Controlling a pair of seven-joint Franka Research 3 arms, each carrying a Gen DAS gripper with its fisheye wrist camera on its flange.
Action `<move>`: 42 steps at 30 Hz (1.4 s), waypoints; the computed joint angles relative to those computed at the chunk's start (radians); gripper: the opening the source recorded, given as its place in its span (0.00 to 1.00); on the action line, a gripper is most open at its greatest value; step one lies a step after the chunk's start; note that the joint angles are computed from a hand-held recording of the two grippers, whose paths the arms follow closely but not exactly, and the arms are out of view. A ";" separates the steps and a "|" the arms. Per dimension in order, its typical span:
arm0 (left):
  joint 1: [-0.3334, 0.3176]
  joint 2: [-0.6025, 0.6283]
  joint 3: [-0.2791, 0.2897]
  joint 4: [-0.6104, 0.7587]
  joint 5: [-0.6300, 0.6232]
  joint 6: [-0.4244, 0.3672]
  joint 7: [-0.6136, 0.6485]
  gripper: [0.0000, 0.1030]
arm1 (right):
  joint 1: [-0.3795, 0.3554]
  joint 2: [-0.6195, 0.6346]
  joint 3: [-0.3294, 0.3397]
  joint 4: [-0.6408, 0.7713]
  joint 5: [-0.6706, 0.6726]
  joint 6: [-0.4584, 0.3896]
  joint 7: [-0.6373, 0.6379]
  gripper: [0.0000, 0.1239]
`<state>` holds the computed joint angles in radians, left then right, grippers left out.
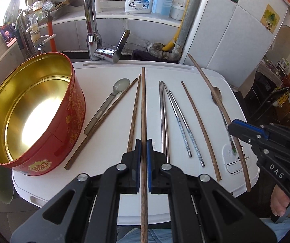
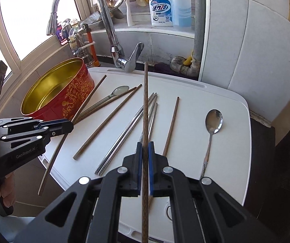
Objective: Organize utensils
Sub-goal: 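Carry the wooden chopstick with the right gripper over the red tin bowl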
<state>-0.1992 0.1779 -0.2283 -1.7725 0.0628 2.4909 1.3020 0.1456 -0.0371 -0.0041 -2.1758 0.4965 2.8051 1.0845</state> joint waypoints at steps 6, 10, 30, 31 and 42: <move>-0.014 -0.024 -0.005 -0.039 0.006 0.006 -0.040 0.05 | 0.003 -0.022 -0.002 -0.034 0.014 -0.003 -0.026 0.05; -0.022 -0.038 -0.005 -0.041 0.022 -0.008 -0.054 0.05 | 0.007 -0.036 0.001 -0.051 0.006 0.010 -0.009 0.05; 0.167 -0.070 0.044 0.010 -0.387 0.111 0.588 0.05 | 0.057 0.131 0.111 0.295 -0.875 -0.001 1.015 0.05; 0.183 -0.064 0.049 0.024 -0.417 0.104 0.624 0.05 | 0.085 0.158 0.102 0.341 -0.906 -0.025 1.045 0.05; 0.328 0.042 0.068 0.180 -0.586 -0.041 0.864 0.05 | 0.331 0.419 -0.013 0.761 -0.960 -0.274 1.129 0.05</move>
